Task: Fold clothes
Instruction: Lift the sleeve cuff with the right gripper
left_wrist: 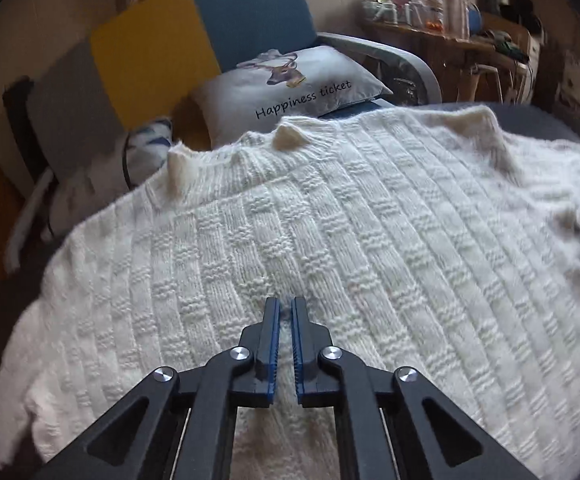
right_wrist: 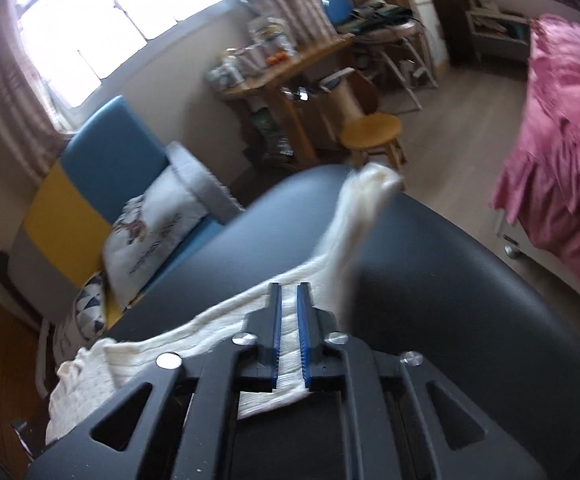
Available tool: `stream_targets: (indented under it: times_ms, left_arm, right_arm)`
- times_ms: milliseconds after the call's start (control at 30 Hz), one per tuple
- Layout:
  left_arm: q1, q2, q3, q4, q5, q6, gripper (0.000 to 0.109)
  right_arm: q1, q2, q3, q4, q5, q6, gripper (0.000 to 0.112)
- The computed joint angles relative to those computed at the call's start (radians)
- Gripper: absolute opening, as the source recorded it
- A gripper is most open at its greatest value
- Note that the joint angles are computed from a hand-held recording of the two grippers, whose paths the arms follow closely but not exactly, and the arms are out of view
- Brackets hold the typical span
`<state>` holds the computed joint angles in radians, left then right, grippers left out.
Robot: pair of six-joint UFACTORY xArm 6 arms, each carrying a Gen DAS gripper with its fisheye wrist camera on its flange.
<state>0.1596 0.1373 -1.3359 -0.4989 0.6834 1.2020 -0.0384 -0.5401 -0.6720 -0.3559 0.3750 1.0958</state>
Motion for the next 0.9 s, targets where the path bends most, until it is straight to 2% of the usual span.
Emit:
stream_targets:
  times_ms: [33, 67, 133, 267, 300, 333, 400, 500, 600, 733, 800, 833, 900]
  left_arm:
    - [-0.003, -0.006, 0.010, 0.006, -0.011, 0.005, 0.005]
    - [0.001, -0.001, -0.010, 0.011, 0.019, -0.011, 0.002]
    - [0.031, 0.028, -0.100, -0.023, 0.137, -0.068, 0.001]
    - [0.089, 0.078, -0.238, -0.070, 0.263, -0.075, 0.002]
    - [0.097, 0.091, -0.261, -0.054, 0.278, -0.080, 0.002]
    - [0.101, 0.102, -0.272, -0.033, 0.280, -0.084, 0.002]
    - [0.110, 0.125, -0.293, 0.008, 0.282, -0.093, 0.003]
    - [0.126, 0.154, -0.304, 0.047, 0.269, -0.109, 0.003]
    - [0.140, 0.159, -0.303, 0.012, 0.275, -0.112, 0.003]
    - [0.107, 0.140, -0.313, -0.092, 0.362, -0.045, 0.003]
    - [0.068, 0.142, -0.331, -0.123, 0.416, -0.046, 0.003]
    - [0.049, 0.145, -0.341, -0.138, 0.437, -0.044, 0.003]
    - [0.008, 0.145, -0.340, -0.154, 0.443, -0.022, 0.003]
  right_arm:
    - [0.013, 0.003, -0.011, 0.001, -0.004, -0.004, 0.000]
    - [0.026, 0.006, -0.021, -0.001, -0.001, 0.001, 0.000]
    - [0.050, 0.011, -0.044, -0.004, 0.007, 0.013, 0.001]
    - [0.038, -0.048, 0.019, 0.128, -0.012, -0.023, 0.009]
    - [0.034, -0.064, 0.035, 0.165, -0.016, -0.035, 0.012]
    - [0.028, -0.084, 0.052, 0.181, 0.008, -0.026, 0.022]
    - [0.012, -0.120, 0.086, 0.207, 0.058, -0.007, 0.029]
    - [-0.027, -0.153, 0.139, 0.244, 0.091, 0.009, 0.049]
    - [-0.071, -0.146, 0.177, 0.274, 0.061, 0.024, 0.049]
    - [-0.108, -0.083, 0.171, 0.277, 0.023, 0.036, 0.050]
    - [-0.116, -0.051, 0.159, 0.268, 0.000, 0.034, 0.059]
    - [-0.112, -0.031, 0.138, 0.242, 0.016, 0.039, 0.063]
    - [-0.100, 0.012, 0.090, 0.186, 0.060, 0.047, 0.063]
